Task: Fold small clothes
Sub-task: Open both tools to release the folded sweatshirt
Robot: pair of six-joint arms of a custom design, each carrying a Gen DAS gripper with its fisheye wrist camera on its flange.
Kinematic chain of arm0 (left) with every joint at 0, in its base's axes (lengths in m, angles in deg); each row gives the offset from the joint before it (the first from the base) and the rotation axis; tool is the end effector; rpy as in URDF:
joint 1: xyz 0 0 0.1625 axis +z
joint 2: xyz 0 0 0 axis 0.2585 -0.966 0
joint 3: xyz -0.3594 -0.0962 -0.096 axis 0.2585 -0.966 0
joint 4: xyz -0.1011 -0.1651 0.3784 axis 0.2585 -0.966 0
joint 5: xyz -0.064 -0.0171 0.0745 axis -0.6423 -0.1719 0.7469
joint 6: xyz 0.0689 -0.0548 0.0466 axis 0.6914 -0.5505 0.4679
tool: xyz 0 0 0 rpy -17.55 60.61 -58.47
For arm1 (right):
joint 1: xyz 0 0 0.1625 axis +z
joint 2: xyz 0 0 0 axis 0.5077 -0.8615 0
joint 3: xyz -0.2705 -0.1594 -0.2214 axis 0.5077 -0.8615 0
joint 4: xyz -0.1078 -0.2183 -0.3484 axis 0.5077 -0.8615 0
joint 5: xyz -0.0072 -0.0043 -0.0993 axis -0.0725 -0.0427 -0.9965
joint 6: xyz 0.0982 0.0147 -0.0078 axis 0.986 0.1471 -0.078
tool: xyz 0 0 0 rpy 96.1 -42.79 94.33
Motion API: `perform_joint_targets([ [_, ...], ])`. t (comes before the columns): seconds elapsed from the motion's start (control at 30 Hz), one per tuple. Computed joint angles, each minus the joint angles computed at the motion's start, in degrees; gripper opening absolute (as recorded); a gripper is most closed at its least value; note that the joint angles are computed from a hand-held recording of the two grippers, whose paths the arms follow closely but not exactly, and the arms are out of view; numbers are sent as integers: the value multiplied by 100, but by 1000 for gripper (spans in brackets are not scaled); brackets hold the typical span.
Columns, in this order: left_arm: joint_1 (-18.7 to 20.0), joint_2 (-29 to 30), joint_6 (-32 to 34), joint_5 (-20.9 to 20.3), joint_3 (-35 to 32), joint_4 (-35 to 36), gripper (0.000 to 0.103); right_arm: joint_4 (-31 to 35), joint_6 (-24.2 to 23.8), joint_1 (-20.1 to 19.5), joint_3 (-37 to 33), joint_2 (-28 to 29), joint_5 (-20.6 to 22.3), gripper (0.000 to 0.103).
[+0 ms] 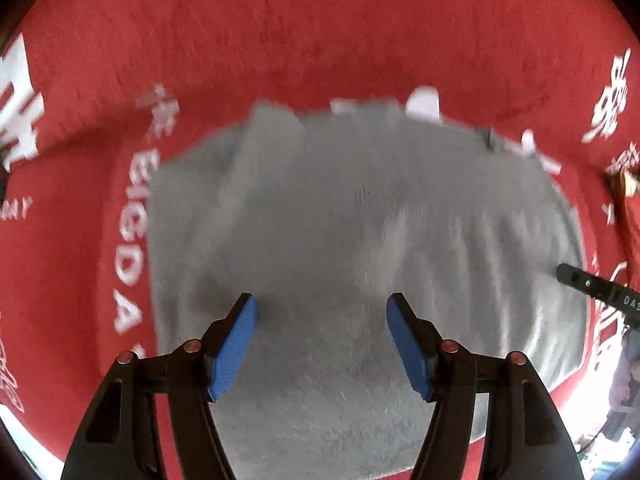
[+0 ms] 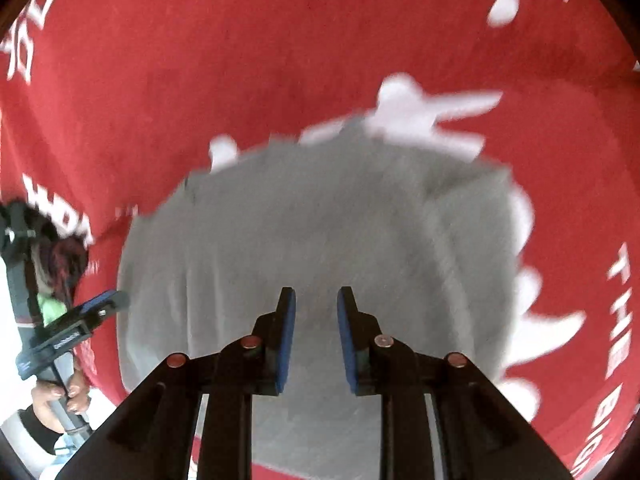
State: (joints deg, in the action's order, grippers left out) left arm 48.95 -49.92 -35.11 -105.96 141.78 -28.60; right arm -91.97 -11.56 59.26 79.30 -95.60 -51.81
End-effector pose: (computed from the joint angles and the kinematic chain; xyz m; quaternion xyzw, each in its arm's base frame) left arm -0.1713 -0.7628 0.1228 0.3511 0.8945 0.0970 0.2591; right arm 0.0813 -0.6089 0.1790 -0.3217 -0.8919 0.2571 0.1871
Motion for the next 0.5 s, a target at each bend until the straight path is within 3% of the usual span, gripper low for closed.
perform_joint_targets([
  [0.1, 36, -266, 172, 49, 390, -253, 70, -461, 69, 17, 332, -70, -96, 23],
  [0.4, 150, -396, -163, 208, 4, 416, 70, -447, 621, 10, 884, -661, -163, 24],
  [0.5, 171, -491, -193, 261, 42, 513, 70, -831, 788, 64, 1243, -861, 10, 37],
])
